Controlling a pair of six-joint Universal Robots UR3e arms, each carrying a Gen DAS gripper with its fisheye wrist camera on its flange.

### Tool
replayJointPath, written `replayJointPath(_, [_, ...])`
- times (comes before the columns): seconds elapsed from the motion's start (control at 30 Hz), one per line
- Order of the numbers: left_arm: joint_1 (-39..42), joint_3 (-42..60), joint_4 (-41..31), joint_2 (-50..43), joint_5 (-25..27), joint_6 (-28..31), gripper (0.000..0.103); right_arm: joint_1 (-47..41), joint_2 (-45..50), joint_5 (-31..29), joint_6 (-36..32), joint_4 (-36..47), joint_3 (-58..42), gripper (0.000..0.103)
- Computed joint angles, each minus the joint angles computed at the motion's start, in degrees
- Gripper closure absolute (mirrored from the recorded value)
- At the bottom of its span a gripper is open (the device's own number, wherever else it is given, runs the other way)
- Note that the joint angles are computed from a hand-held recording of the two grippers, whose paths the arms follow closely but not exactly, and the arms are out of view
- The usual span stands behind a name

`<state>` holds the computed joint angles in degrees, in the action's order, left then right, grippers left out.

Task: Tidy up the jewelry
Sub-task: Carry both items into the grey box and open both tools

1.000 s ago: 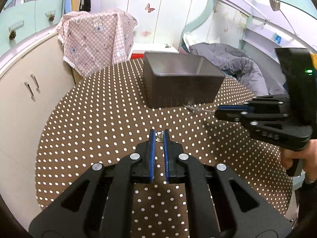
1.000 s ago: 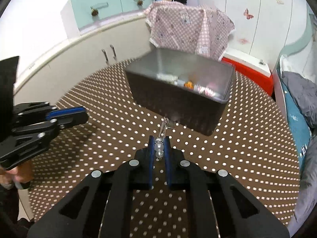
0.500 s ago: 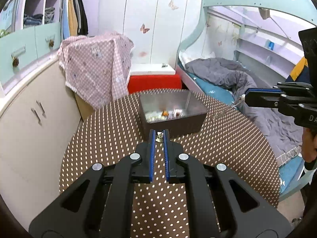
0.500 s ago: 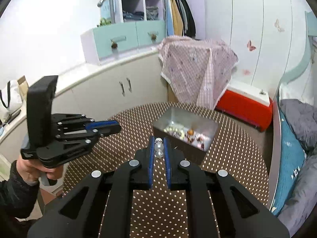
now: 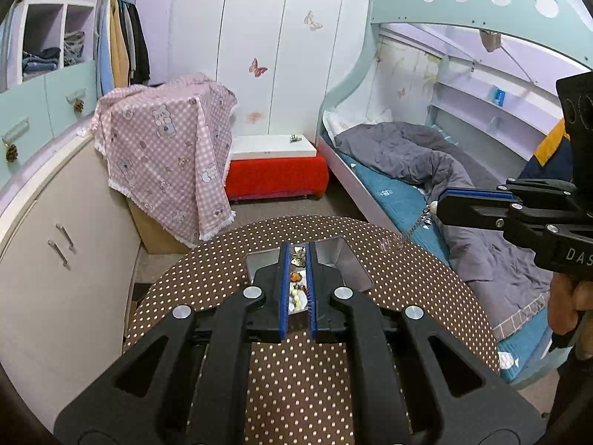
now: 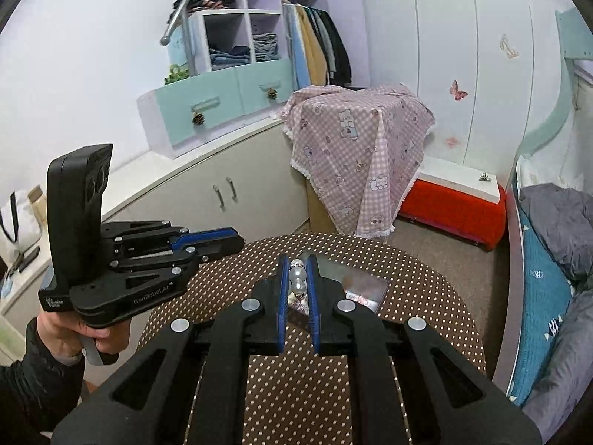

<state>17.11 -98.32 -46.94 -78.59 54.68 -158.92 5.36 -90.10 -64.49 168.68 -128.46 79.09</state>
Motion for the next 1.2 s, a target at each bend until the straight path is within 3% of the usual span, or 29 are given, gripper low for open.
replayJointPath(0.5, [-9.6, 18.1, -1.4, -21.6, 9.0, -6.6, 0.094, -0.4, 18.9, -0.5, 5.8, 4.1, -15.6, 0.092])
replayJointPath(0.53, [-9.7, 19.5, -2.3, -22.8, 9.5, -7.2, 0.094, -0.3, 19.8, -1.1, 6.3, 4.1, -16.2, 0.088])
replayJointPath(0.57, [-9.7, 21.2, -4.2, -24.1, 9.5, -7.5, 0.094, -0.2, 20.6, -1.6, 7.2, 3.9, -16.6, 0.073])
replayJointPath(0.6, [-9.7, 22.2, -5.4, -24.8, 9.7, -7.6, 0.094, -0.3, 20.8, -2.1, 8.6, 2.6, -15.8, 0.044])
replayJointPath(0.63, [-10.1, 23.3, -6.5, -25.4, 11.5, -8.3, 0.080, -0.5, 20.4, -2.6, 10.1, 0.7, -14.4, 0.034])
replayJointPath(0.67, [-10.2, 22.6, -5.5, -25.2, 12.5, -9.0, 0.038, -0.8, 19.7, -2.7, 11.3, -1.5, -12.6, 0.021])
replayJointPath(0.7, [-10.2, 19.6, -1.1, -23.6, 14.4, -10.5, 0.018, -1.1, 18.9, -2.5, 12.0, -3.0, -11.1, 0.018])
replayJointPath(0.73, [-10.1, 16.4, 3.3, -21.9, 15.4, -11.4, 0.006, -1.5, 17.8, -2.2, 12.7, -4.2, -9.4, 0.015])
replayJointPath(0.77, [-9.8, 13.7, 6.6, -20.1, 16.3, -11.5, 0.006, -1.8, 16.7, -2.5, 13.2, -5.2, -8.0, 0.008])
replayJointPath(1.2, [-8.6, 4.4, 9.7, -7.5, 21.1, -9.9, 0.006, -3.1, 6.6, -4.6, 15.1, -8.2, 1.4, 0.008])
